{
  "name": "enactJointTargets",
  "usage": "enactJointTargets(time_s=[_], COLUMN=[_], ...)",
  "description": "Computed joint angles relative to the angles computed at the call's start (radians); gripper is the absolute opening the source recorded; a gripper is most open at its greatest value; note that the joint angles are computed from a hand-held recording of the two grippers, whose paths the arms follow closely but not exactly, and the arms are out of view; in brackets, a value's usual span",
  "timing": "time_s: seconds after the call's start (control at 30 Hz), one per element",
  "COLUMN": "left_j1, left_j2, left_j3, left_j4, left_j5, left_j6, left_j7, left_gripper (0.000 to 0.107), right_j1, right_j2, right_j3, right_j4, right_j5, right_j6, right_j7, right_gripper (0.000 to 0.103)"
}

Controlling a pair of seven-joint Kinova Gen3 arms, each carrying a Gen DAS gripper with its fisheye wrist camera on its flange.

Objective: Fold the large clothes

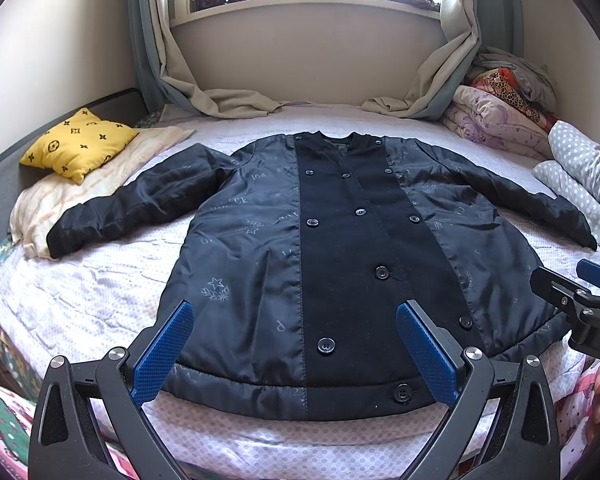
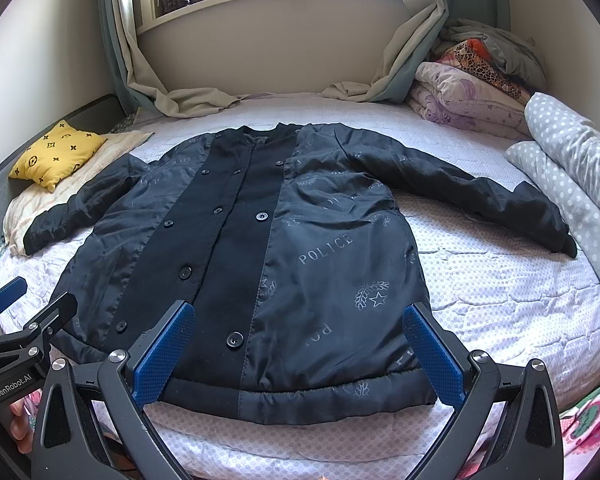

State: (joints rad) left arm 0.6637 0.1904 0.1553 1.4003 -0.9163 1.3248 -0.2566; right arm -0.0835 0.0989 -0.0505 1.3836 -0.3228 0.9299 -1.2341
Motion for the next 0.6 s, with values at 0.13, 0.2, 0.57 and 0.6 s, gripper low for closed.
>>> enactJointTargets(time_s=[0.13, 0.2, 0.57, 0.6], left_j1=[0.001, 0.000, -0.033, -0.059], left_j2=[-0.003, -0.008, -0.044, -0.061], left_j3=[-0.001, 0.001, -0.011, -0.004], left_j4=[0.002, 0.002, 0.003, 0.017], left_j5=[-0.001, 0.001, 0.040, 0.061], left_j6=[0.004, 0.015, 0.031, -0.002], left_j7=[0.000, 0.001, 0.019, 0.038], left_gripper=[0.103, 0.103, 0.103, 0.103], right_j1=[0.000, 0.001, -0.001, -0.004], right_j2=[0.000, 0.002, 0.001, 0.002], right_j3=[0.000, 0.001, 0.001, 0.000], right_j4=[0.000, -0.002, -0.012, -0.019], right_j5=[0.001, 0.000, 0.014, 0.021], right_j6=[-0.001, 0.003, 0.005, 0.007], right_j7=[0.000, 0.001, -0.009, -0.014], right_gripper=[0.103, 0.103, 0.103, 0.103])
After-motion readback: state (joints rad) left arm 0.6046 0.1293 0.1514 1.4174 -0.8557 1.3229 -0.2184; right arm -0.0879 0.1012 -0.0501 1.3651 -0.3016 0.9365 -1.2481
